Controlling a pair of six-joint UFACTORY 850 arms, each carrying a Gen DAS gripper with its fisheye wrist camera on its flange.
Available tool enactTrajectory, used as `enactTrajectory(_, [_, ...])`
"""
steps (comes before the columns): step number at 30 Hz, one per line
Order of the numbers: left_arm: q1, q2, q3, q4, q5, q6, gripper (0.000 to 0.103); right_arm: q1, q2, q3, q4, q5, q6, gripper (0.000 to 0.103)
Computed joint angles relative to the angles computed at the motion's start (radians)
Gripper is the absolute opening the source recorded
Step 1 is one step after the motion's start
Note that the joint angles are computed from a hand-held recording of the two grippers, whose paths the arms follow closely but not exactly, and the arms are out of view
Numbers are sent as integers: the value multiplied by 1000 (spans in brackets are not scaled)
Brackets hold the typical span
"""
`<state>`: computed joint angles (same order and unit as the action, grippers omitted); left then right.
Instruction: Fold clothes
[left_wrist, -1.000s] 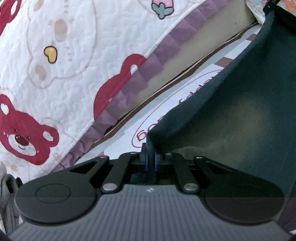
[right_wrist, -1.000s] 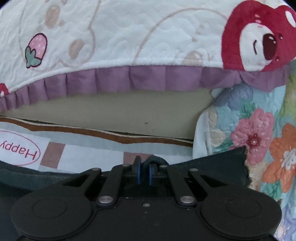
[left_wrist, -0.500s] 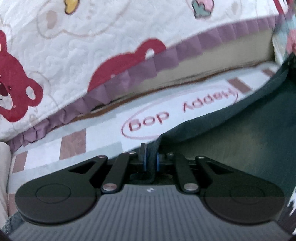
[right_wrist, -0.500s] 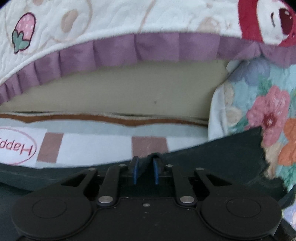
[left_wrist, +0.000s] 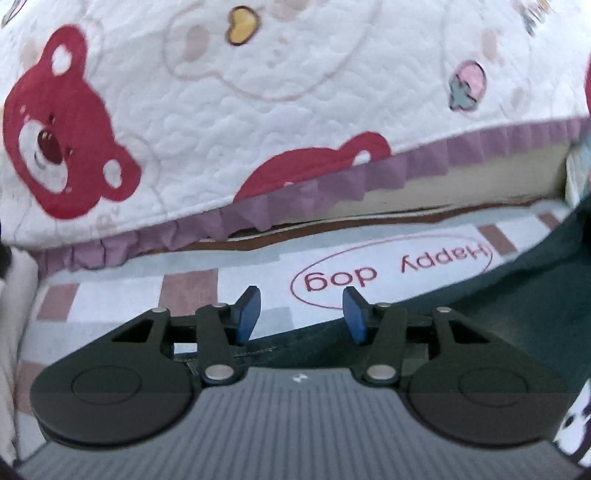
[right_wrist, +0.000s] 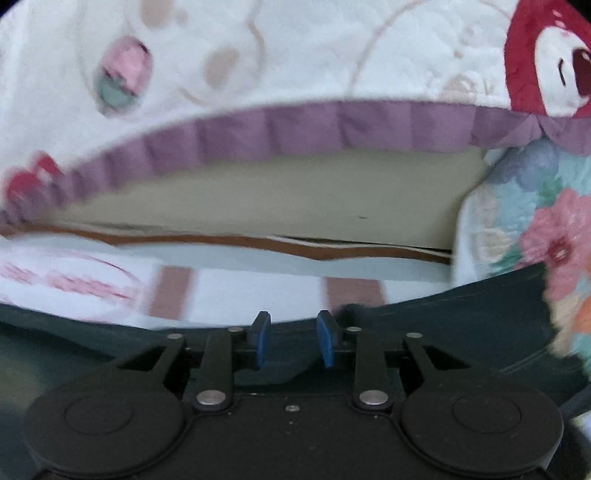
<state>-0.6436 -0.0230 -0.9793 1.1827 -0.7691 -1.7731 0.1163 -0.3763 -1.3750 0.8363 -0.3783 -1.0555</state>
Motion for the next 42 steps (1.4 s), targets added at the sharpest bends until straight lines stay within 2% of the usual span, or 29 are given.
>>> enactTrajectory(2, [-12,7,-8,-23,-23,37,49,2,40,49,119,-39,-80,33])
enactTrajectory(6, [-68,28,-19,-81,-142,151,53,23,122,156,250,-130,-204,33])
enactTrajectory(9, [-115,65,-2,-120,-232,188,57,60,156,206,243,-182,-249,33])
enactTrajectory(11, [-155,101,30,-141,-311,174,63,93,172,227,222,-196,-287,33])
enactTrajectory(14, [-212,166,103,-193,-427,87,68,140,194,246,196,-226,-345,35])
enactTrajectory(15, [-220,192,127,-222,-441,55,68,147,197,248,193,-244,-360,37])
enactTrajectory(18, [-218,266,196,-311,-443,-30,69,170,200,247,178,-300,-396,40])
enactTrajectory(21, [-206,310,235,-363,-429,-72,71,198,175,226,59,-340,-337,41])
enactTrajectory(25, [-180,310,237,-371,-394,-69,71,239,184,266,-62,-268,-346,41])
enactTrajectory(29, [-165,292,239,-373,-401,-59,81,241,211,306,-32,-228,-421,41])
enactTrajectory(31, [-148,303,246,-376,-387,-70,81,236,210,305,-24,-235,-439,41])
enactTrajectory(36, [-78,391,310,-449,-233,-221,84,214,203,301,9,-269,-459,42])
enactTrajectory(39, [-52,478,388,-470,-111,-448,85,207,199,301,29,-281,-462,42])
enactTrajectory(40, [-56,497,407,-452,-85,-496,81,206,197,301,35,-283,-466,42])
enactTrajectory(42, [-79,519,427,-385,-53,-544,51,206,196,305,48,-280,-479,42])
